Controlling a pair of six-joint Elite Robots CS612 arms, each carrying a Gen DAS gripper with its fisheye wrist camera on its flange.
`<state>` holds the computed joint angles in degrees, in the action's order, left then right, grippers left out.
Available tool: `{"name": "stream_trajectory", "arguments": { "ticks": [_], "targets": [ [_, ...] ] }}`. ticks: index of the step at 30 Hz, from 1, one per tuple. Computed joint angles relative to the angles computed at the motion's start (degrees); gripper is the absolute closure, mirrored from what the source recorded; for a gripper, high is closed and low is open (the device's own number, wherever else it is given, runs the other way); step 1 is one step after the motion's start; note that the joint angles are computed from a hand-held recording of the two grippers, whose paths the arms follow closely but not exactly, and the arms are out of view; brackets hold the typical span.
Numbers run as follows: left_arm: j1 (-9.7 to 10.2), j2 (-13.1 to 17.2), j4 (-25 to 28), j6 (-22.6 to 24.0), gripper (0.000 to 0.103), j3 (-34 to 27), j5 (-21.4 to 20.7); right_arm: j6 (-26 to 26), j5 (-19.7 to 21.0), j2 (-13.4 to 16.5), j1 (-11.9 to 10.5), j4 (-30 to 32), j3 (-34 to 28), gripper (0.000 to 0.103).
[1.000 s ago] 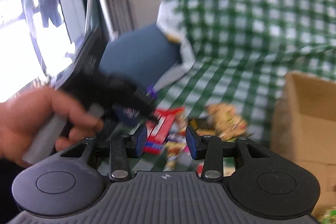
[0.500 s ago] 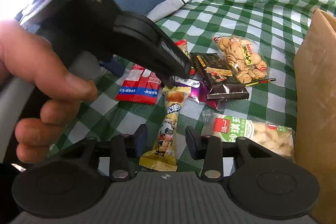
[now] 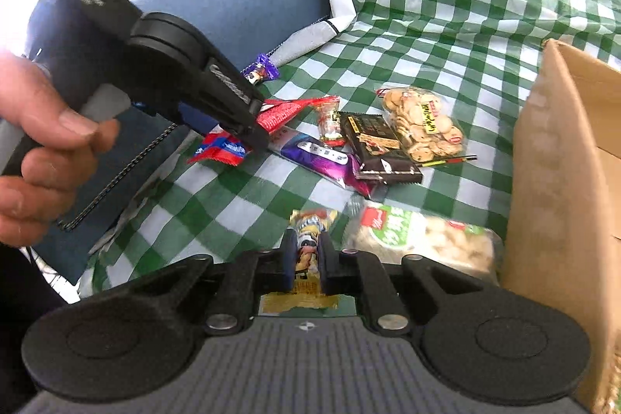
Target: Organize snacks
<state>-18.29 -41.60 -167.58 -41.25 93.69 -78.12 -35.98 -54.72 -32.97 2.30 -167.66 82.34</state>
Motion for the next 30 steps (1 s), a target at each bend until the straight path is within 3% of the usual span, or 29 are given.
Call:
{"name": "stream_trajectory", "arguments": {
  "ticks": [4, 8, 9, 11, 13, 16, 23, 24, 25, 26, 30],
  "targets": [
    [-0.2, -0.1, -0.6, 5.6, 0.057, 0.4, -5.6, -1.9, -0.7, -1.6, -1.0, 2.3, 2.2, 0.096],
    [-1.11, 0.6, 7.3, 10.6, 0.056, -1.6, -5.1, -3.2, -3.2, -2.3, -1.3, 4.9, 3.5, 0.093],
    [-1.3, 0.7, 8.8, 10.6, 0.053, -1.9, -4.3, -3.4, -3.4, -2.3, -1.4, 4.6, 3.8, 0.091],
    [-1.23, 0.9, 11.1, 9.7, 0.043, -2.5, -3.7, -3.7, -2.1, -2.3, -1.7, 4.3, 4.2, 0.071],
    [-1.08, 1.2, 11.5, 8.6, 0.041, -2.8, -3.6, -3.5, -0.9, -2.1, -1.8, 4.1, 4.0, 0.06],
    [-0.85, 1.6, 11.6, 8.0, 0.04, -3.0, -3.7, -1.9, -0.6, -1.6, -1.6, 4.9, 3.0, 0.058],
    [-1.41, 2.8, 15.2, 10.0, 0.035, -5.5, -3.4, -1.0, -4.6, 0.2, 0.5, 5.9, 0.5, 0.06],
    [-1.47, 3.0, 15.9, 10.4, 0.035, -5.8, -3.4, -0.8, -5.3, 0.5, 0.7, 5.7, 0.3, 0.064],
    [-1.56, 3.1, 16.4, 10.8, 0.035, -6.0, -3.1, -0.6, -5.8, 0.7, 0.9, 5.9, 0.1, 0.08],
    [-1.64, 3.2, 16.6, 11.2, 0.035, -6.2, -2.7, -0.2, -6.4, 0.8, 1.1, 5.2, 0.0, 0.087],
    [-1.49, 3.4, 16.3, 11.5, 0.035, -6.3, -3.2, 0.5, -7.6, 0.4, 1.0, 3.3, 0.5, 0.09]
  ]
}}
